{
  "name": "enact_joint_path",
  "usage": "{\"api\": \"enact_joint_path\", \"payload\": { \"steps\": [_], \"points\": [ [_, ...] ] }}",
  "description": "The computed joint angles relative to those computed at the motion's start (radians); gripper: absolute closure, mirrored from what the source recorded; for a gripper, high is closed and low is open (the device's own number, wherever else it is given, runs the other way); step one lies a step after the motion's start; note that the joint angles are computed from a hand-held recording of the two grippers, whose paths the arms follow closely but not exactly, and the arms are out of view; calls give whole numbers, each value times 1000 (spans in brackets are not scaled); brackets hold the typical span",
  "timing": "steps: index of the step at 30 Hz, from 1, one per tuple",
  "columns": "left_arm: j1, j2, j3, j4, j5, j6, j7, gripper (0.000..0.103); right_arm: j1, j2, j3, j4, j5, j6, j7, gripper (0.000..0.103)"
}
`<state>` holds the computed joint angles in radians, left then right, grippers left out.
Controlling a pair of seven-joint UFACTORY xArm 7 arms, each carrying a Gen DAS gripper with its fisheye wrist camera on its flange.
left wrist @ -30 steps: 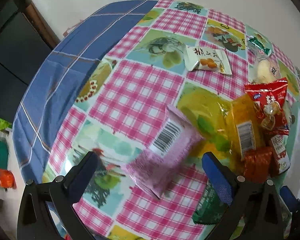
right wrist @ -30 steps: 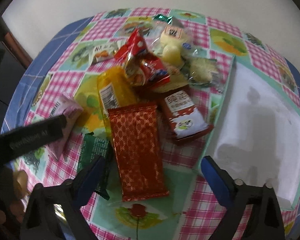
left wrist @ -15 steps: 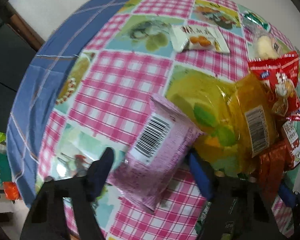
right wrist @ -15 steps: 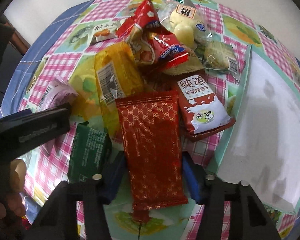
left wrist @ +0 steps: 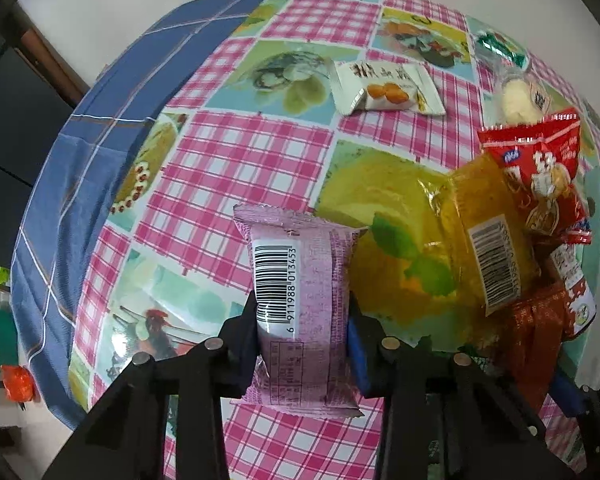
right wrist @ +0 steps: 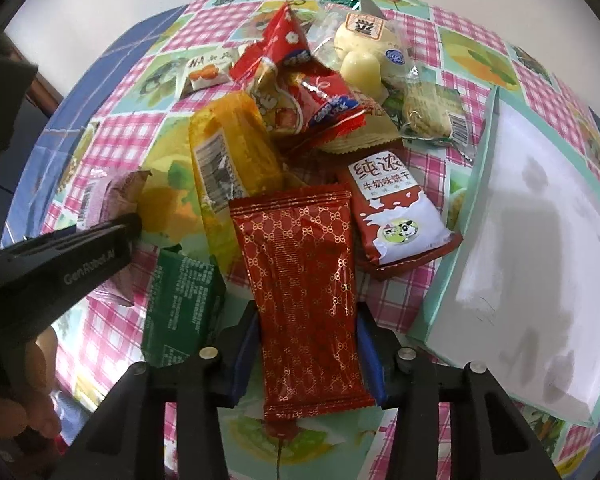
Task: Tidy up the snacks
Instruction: 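Carry both packs into the white tray and open both grippers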
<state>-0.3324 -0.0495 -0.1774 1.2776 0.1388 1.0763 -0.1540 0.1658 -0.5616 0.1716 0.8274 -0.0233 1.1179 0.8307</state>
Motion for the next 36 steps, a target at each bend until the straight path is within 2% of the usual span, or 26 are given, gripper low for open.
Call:
{"api": "enact_joint_path", "payload": {
  "steps": [20,26,36],
  "points": [
    [14,-115,-21,-26,7,-118,-77,64,-54,-175,-12,-4,12,2,6,55],
    [-15,-130,-45,-29,4,-130,-60,64,-104,-232,-12,-16,-37,66,33,55],
    [-103,-122,-101,-15,-6,-150,5,64,-238,-388,-68,-90,-103,205,90,55]
  ]
}}
